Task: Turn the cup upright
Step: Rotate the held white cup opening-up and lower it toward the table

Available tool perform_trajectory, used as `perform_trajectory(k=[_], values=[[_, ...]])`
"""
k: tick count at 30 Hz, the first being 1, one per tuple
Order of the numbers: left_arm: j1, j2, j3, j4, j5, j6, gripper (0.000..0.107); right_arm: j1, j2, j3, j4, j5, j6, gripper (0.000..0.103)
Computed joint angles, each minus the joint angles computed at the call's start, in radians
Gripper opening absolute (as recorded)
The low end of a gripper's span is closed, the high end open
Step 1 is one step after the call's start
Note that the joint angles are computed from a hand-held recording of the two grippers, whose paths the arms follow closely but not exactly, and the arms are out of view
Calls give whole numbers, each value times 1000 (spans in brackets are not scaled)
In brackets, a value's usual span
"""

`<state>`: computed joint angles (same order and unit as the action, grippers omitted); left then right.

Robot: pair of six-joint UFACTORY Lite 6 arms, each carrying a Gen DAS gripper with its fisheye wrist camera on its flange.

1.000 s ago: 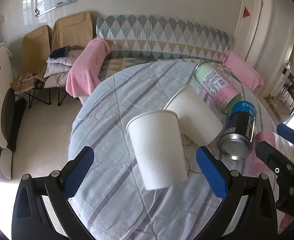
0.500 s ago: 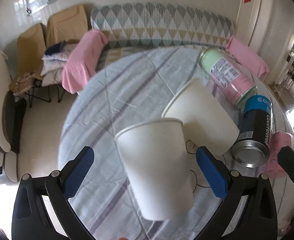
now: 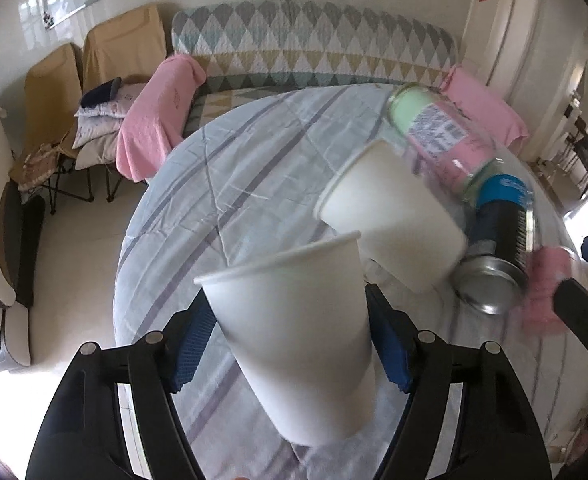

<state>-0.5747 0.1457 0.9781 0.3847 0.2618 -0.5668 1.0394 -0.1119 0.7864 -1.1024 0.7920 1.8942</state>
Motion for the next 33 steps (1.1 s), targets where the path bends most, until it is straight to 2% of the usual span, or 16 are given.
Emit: perform_trajectory(k=[6, 10, 16, 18, 24, 28, 33], values=[[-101, -151, -93, -98, 38, 97, 72, 110, -73, -57, 47, 104, 56, 86], [-193, -227, -137, -82, 64, 60, 71, 195, -163, -126, 92, 183, 114, 86], [-332, -268, -161, 204, 115, -280, 71, 343, -267, -198, 152, 326, 203, 86], [-394, -269, -161, 361, 164, -439, 71, 386, -284, -214, 168, 362, 230, 86], [-517, -203, -174, 618, 231, -713, 72, 461, -314, -252, 201, 410, 293, 86], [-523, -171, -191, 632, 218, -746, 72, 486, -323, -263, 208, 418, 307, 86], [-529, -217, -224, 613, 202, -749, 82, 493, -317, -266, 204, 414, 318, 86]])
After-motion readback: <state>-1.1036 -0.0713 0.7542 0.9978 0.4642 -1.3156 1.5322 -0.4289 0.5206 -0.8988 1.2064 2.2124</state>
